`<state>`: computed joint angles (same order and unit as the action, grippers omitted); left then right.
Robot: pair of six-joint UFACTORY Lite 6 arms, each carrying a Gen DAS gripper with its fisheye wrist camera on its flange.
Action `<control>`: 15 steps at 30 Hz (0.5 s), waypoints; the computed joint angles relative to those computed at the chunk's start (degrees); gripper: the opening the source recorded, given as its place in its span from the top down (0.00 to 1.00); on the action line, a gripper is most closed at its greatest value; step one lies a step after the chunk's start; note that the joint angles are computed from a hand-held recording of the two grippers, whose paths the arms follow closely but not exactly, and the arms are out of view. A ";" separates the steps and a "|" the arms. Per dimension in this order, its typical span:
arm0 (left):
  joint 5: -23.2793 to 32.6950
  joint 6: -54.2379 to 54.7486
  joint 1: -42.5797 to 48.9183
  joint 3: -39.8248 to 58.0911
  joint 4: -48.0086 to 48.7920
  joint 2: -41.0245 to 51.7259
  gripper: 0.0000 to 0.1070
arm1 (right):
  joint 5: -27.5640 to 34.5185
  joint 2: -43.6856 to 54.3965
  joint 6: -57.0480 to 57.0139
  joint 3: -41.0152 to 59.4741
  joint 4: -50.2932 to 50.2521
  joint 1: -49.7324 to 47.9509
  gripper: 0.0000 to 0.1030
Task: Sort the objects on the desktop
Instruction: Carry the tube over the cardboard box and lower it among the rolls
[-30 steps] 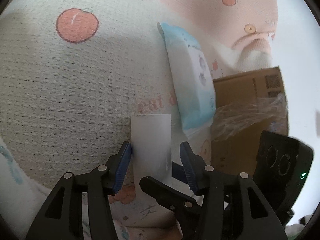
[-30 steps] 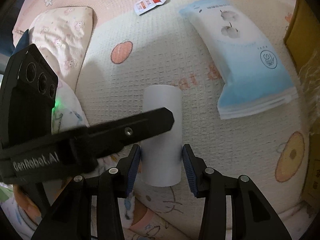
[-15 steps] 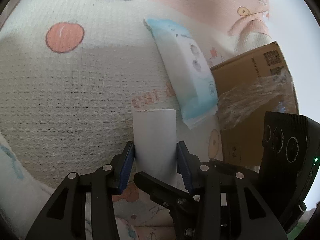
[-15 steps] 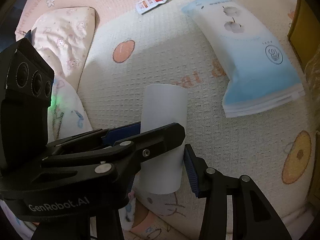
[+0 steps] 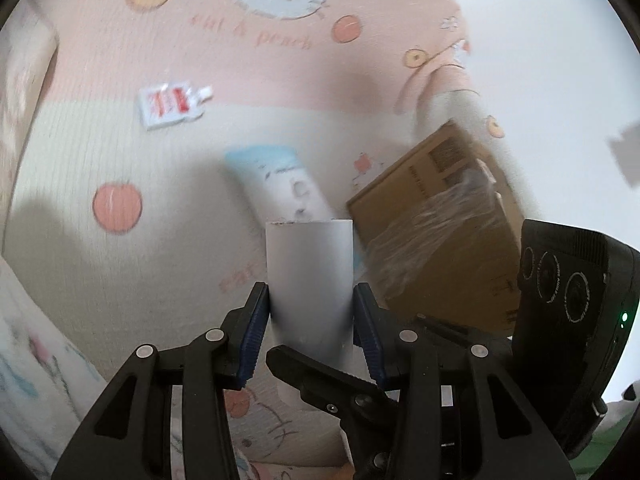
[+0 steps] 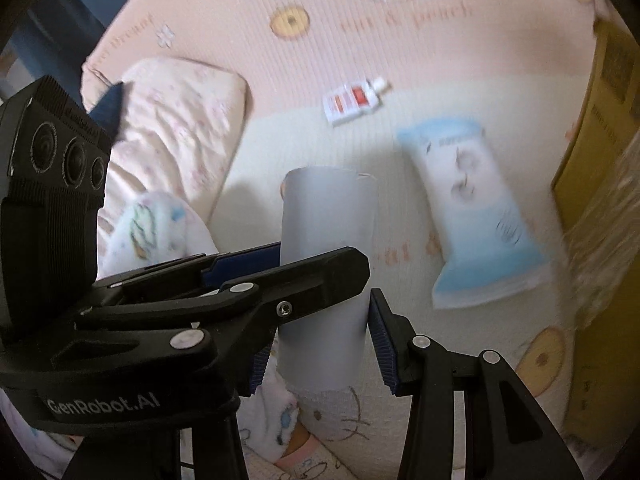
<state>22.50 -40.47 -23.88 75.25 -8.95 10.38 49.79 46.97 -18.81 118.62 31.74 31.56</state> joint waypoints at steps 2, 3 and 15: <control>1.92 -1.02 -0.49 3.92 2.12 1.15 0.56 | -0.83 -2.06 -1.03 -0.83 -0.15 -0.67 0.59; 2.34 -1.02 -0.66 5.18 2.70 1.55 0.56 | -1.11 -2.94 -1.34 -1.00 -0.48 -0.92 0.59; 12.32 -6.85 -7.59 35.78 16.02 14.01 0.56 | -7.01 -17.04 -6.58 -8.37 -1.57 -5.76 0.59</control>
<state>34.82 -47.32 -31.47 111.03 7.07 24.38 42.78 29.93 -25.38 110.24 30.18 25.81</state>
